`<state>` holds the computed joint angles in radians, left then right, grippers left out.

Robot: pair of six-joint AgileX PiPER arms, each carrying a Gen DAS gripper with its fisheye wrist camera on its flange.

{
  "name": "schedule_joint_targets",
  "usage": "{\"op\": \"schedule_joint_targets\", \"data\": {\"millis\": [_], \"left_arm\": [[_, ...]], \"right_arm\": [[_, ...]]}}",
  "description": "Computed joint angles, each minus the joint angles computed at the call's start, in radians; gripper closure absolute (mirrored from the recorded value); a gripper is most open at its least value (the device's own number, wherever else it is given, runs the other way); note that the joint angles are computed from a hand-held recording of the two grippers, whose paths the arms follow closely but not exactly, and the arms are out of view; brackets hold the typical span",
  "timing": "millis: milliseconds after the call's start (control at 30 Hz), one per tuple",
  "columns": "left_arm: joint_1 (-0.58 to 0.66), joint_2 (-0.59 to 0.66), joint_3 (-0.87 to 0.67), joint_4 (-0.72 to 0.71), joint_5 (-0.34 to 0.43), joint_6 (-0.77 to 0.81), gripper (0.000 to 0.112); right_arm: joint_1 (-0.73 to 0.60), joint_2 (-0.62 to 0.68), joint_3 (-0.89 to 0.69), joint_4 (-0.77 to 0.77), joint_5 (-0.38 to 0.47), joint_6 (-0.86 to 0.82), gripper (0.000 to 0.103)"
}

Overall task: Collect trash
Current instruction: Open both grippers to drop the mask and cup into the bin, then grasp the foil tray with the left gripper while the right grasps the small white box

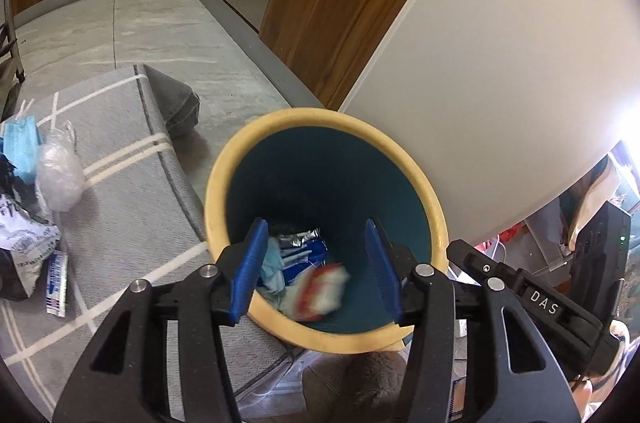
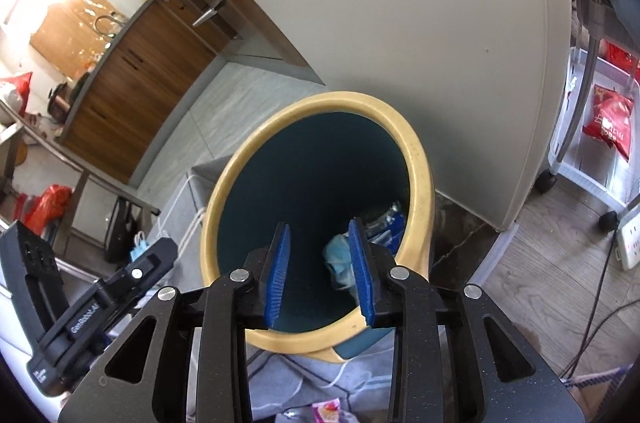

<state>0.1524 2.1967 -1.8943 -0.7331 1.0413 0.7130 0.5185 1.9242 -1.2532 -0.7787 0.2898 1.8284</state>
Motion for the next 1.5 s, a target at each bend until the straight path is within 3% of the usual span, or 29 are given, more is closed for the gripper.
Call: {"op": "schedule_joint_targets", "data": {"millis": [133, 333, 767, 1233, 1500], "left_arm": [[0.033, -0.025, 0.012, -0.018, 0.007, 0.024, 0.056], [0.086, -0.077, 0.063, -0.047, -0.012, 0.094, 0.038], [0.249, -0.1, 0.067, -0.067, 0.005, 0.177, 0.028], [0.444, -0.006, -0.035, -0.027, -0.002, 0.15, 0.028], [0.532, 0.129, -0.225, 0.092, 0.022, 0.036, 0.025]], "right_arm": [[0.015, -0.01, 0.001, -0.046, 0.012, 0.041, 0.062], [0.053, -0.005, -0.049, -0.047, 0.074, -0.021, 0.051], [0.145, 0.051, -0.208, -0.062, 0.252, -0.14, 0.025], [0.218, 0.182, -0.44, 0.006, 0.345, -0.319, 0.016], [0.25, 0.267, -0.591, 0.107, 0.379, -0.483, 0.013]]}}
